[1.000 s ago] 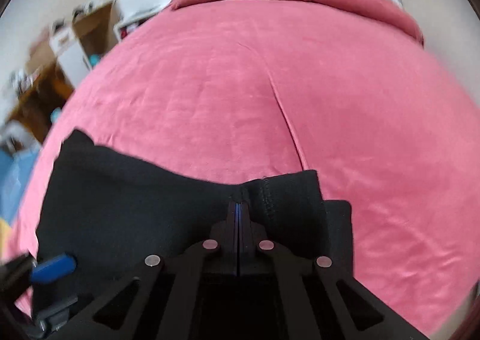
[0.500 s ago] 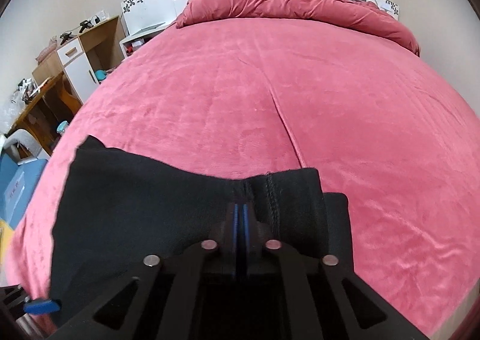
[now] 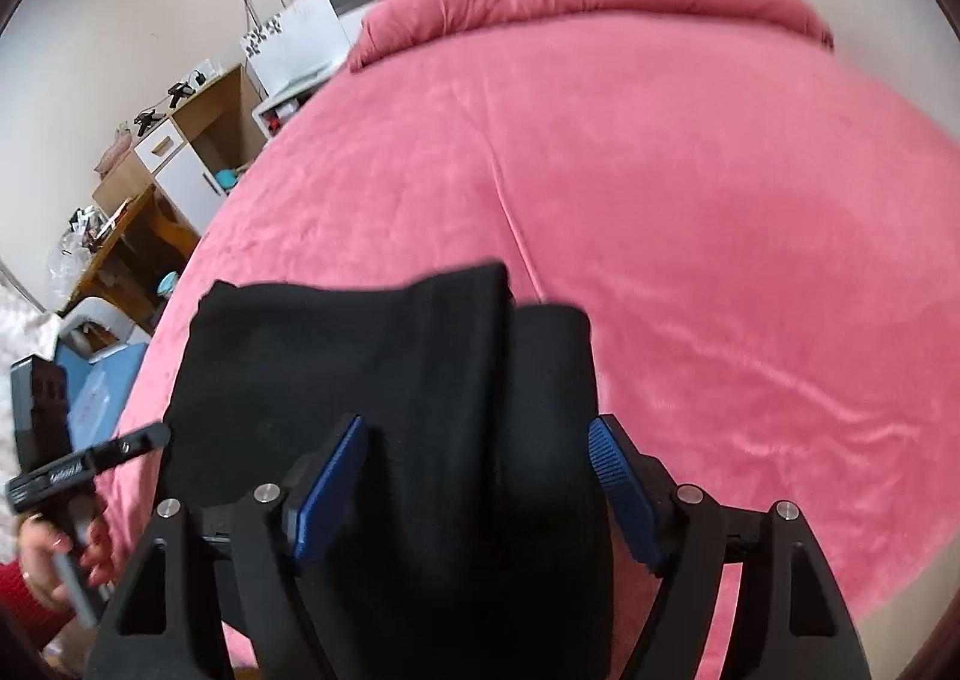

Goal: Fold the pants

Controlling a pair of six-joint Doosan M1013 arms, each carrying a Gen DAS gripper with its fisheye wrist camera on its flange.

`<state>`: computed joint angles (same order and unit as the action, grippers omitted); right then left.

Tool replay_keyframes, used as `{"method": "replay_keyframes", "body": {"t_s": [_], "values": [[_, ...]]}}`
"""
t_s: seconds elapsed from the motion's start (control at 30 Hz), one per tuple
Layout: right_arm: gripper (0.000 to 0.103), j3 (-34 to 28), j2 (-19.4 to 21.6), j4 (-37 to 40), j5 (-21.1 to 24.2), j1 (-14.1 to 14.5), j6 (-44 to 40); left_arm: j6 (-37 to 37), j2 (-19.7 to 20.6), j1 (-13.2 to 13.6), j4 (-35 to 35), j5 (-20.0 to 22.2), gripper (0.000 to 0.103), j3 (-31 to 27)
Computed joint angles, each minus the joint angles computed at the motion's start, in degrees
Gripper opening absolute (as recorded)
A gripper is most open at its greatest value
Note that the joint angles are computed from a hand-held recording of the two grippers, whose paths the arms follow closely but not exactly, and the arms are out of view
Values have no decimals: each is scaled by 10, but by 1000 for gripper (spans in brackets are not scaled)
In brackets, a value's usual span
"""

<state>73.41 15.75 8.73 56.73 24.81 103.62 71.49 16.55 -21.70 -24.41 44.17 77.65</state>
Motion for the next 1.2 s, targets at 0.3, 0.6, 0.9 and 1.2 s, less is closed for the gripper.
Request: {"method": "replay_keyframes", "body": {"t_s": [0.3,0.6,0.9,1.2], "values": [[98,9,19,89,38,-29,-59,121,35,16,-86,71,72,-31],[98,23,22,155,34,-44,-83,158,44,41,-191,83,72,-24],[98,21,27,175,38,-45,-108,165,64,41,-205,92,72,-46],[85,22,30,171,16,-33,-124,154,72,34,-172,104,63,-62]]}}
